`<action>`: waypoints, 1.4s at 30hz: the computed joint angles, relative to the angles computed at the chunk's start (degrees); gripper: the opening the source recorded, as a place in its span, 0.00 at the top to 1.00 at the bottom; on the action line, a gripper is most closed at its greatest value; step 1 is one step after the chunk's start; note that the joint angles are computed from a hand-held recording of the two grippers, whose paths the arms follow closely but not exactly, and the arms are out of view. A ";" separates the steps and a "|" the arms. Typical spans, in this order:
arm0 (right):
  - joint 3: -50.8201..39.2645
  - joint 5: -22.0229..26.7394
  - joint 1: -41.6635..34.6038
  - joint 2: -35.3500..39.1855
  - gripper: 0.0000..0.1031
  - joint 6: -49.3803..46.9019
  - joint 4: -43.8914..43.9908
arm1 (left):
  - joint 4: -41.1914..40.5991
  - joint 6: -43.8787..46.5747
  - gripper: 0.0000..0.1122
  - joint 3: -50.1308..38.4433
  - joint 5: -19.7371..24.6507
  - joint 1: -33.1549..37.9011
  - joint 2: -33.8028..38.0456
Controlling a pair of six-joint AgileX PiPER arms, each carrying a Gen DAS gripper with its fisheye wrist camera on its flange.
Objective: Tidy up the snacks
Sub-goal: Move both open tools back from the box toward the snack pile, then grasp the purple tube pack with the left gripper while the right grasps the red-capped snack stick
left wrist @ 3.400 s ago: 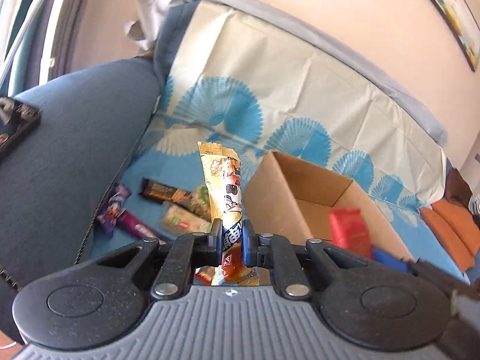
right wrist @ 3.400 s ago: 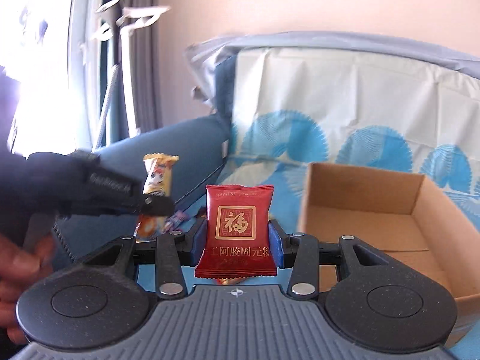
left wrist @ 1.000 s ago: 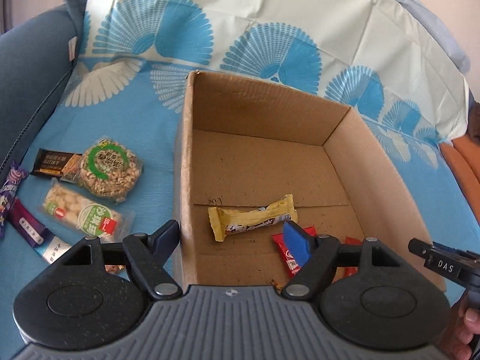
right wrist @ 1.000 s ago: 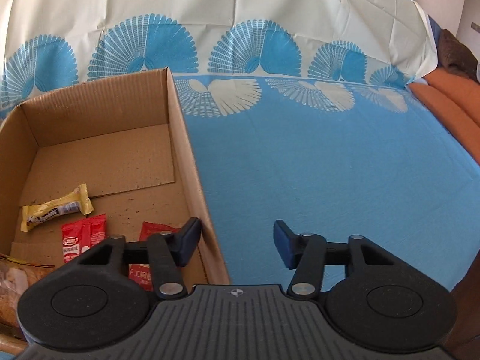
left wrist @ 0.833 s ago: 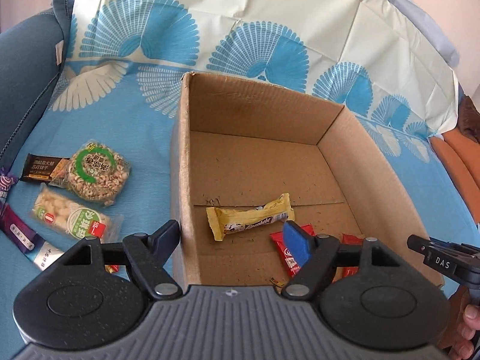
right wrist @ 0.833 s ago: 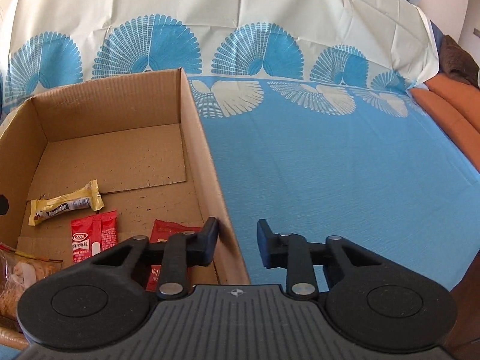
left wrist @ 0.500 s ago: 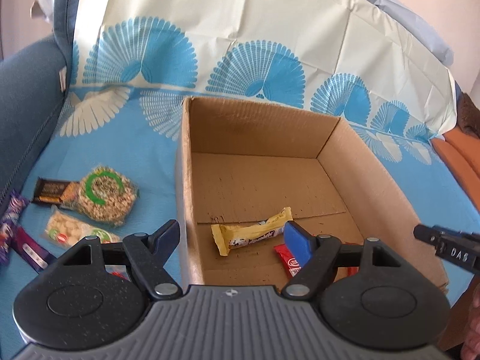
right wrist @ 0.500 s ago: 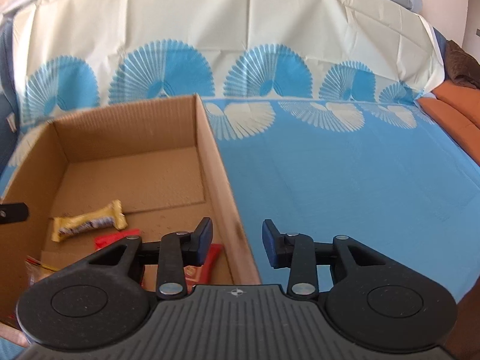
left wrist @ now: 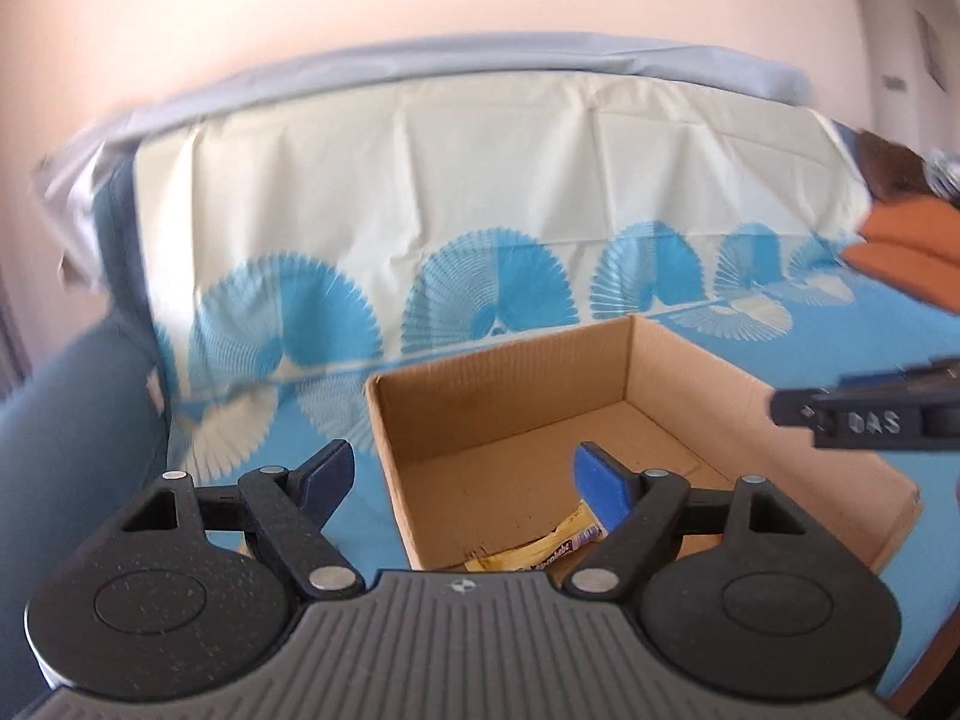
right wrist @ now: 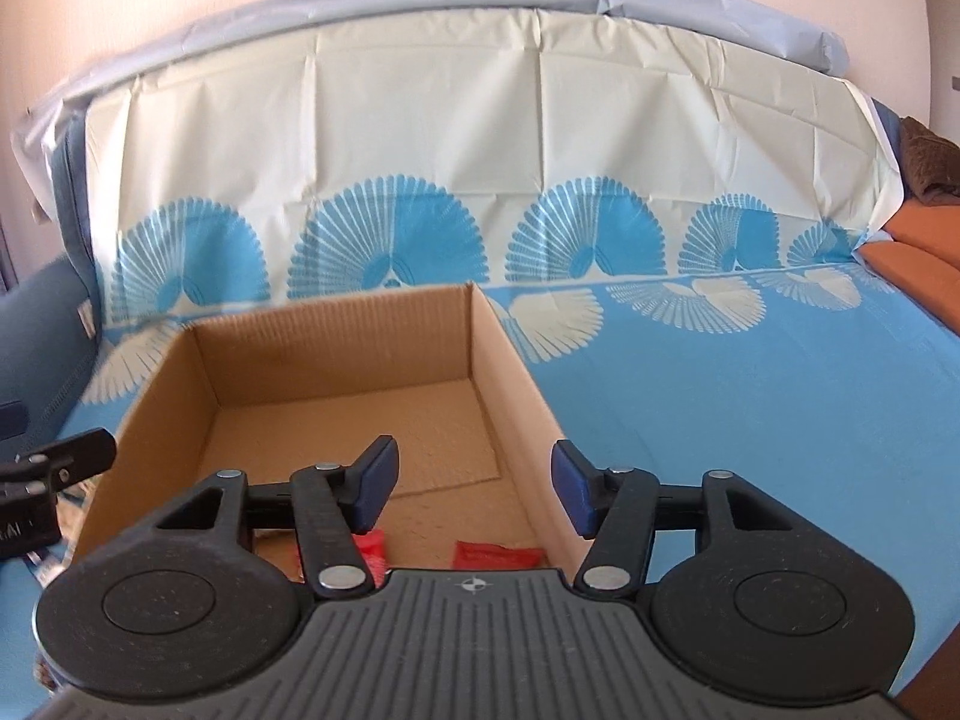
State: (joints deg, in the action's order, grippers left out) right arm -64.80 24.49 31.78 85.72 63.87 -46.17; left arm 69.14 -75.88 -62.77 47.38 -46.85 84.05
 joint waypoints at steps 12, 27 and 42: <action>-0.04 -0.61 8.81 -0.31 0.44 16.28 -16.03 | -15.31 29.99 0.63 11.85 -9.63 13.53 -20.29; -10.47 -9.51 18.83 8.17 0.67 -3.20 1.53 | -46.39 46.09 0.83 11.79 -16.61 40.60 -23.64; -37.21 10.59 25.08 29.52 0.70 -35.58 33.83 | -77.95 65.72 0.62 8.23 -8.03 64.19 -10.33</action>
